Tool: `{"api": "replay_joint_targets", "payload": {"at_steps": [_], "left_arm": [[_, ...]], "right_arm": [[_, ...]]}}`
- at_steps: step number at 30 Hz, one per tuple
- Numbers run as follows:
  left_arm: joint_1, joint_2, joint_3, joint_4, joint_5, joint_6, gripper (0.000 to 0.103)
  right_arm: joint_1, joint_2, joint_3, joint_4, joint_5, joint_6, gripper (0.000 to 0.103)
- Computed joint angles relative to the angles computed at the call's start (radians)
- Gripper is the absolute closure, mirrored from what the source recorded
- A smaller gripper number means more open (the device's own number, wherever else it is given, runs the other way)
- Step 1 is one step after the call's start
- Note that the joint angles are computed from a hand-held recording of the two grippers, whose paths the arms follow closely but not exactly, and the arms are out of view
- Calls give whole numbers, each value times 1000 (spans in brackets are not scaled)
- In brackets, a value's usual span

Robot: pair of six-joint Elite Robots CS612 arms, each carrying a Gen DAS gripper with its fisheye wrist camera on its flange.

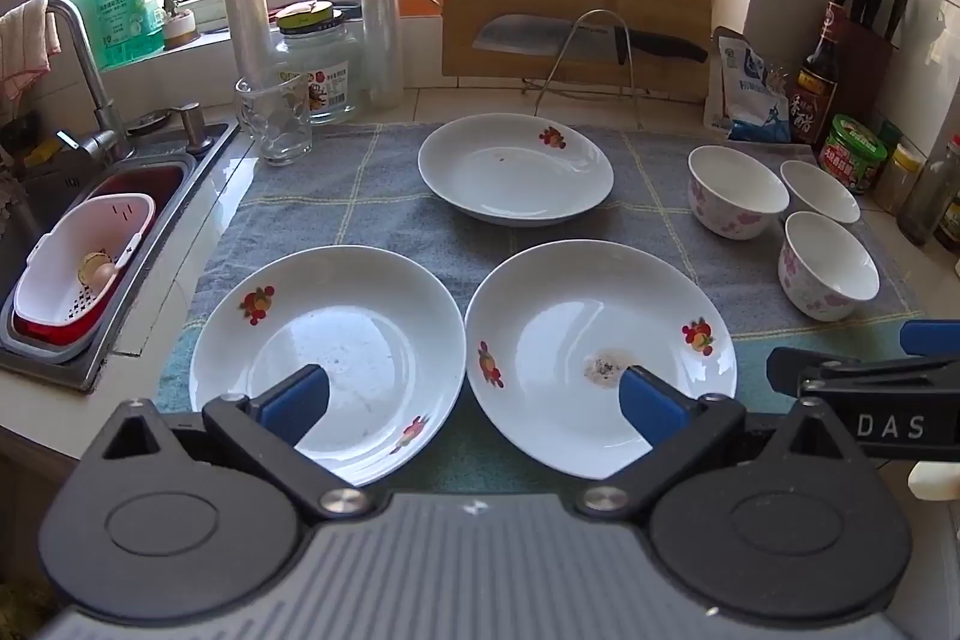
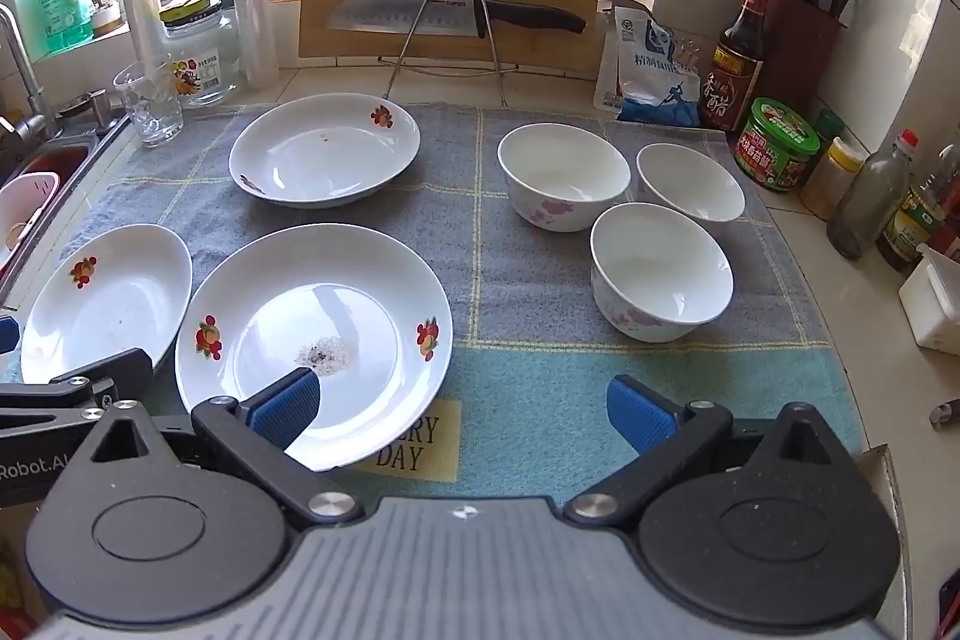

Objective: Organize plates and bowls

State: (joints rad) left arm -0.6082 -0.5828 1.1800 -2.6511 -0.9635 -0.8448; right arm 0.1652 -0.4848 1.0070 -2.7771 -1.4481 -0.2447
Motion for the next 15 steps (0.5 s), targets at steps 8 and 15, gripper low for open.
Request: {"api": "replay_joint_targets", "payload": {"at_steps": [8, 15], "left_arm": [[-1, 0, -3, 3, 2, -1, 1], [0, 1, -8, 12, -4, -7, 1]], "right_arm": [[0, 0, 0, 0, 0, -1, 0], [0, -3, 1, 5, -2, -5, 0]]}}
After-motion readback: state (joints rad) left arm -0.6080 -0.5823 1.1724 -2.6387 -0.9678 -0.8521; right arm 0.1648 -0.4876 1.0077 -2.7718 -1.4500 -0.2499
